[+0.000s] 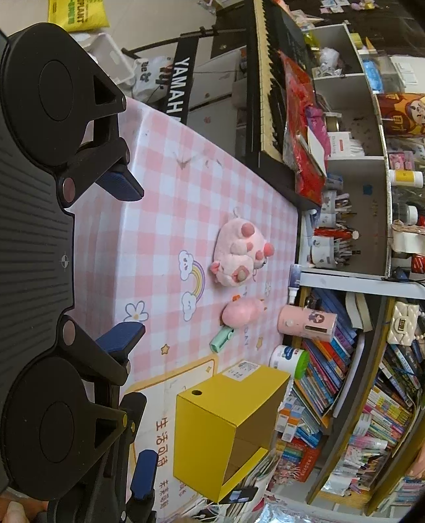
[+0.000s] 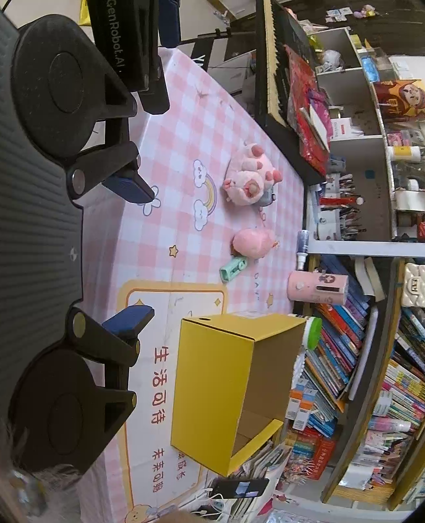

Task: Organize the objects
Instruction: 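Move both tools back toward the pink plush toys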

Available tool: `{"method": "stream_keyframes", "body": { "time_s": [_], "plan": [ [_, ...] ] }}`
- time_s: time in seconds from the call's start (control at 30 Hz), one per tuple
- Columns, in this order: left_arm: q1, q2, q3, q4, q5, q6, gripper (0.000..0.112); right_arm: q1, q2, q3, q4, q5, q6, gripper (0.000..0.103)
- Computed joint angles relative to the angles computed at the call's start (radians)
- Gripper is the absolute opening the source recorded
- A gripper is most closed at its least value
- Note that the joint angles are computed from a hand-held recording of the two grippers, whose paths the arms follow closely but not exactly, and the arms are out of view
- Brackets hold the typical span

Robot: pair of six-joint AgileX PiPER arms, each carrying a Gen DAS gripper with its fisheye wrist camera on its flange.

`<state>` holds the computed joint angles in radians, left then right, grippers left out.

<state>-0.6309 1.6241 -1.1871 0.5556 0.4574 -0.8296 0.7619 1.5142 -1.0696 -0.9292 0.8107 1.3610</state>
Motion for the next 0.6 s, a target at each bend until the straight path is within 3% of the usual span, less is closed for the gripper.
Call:
{"method": "stream_keyframes", "body": {
  "time_s": [0.23, 0.5, 0.6],
  "plan": [
    [0.048, 0.125, -0.143, -0.091, 0.034, 0.102, 0.083, -0.102, 0.086, -0.075, 0.059, -0.094, -0.110, 0.067],
    [0.084, 0.303, -0.404, -0.157, 0.127, 0.169, 0.084, -0.261, 0.249, -0.280, 0.252, -0.205, -0.410, 0.067],
    [0.094, 0.351, -0.476, -0.177, 0.132, 0.166, 0.089, -0.311, 0.310, -0.365, 0.316, -0.231, -0.507, 0.067]
  ]
}}
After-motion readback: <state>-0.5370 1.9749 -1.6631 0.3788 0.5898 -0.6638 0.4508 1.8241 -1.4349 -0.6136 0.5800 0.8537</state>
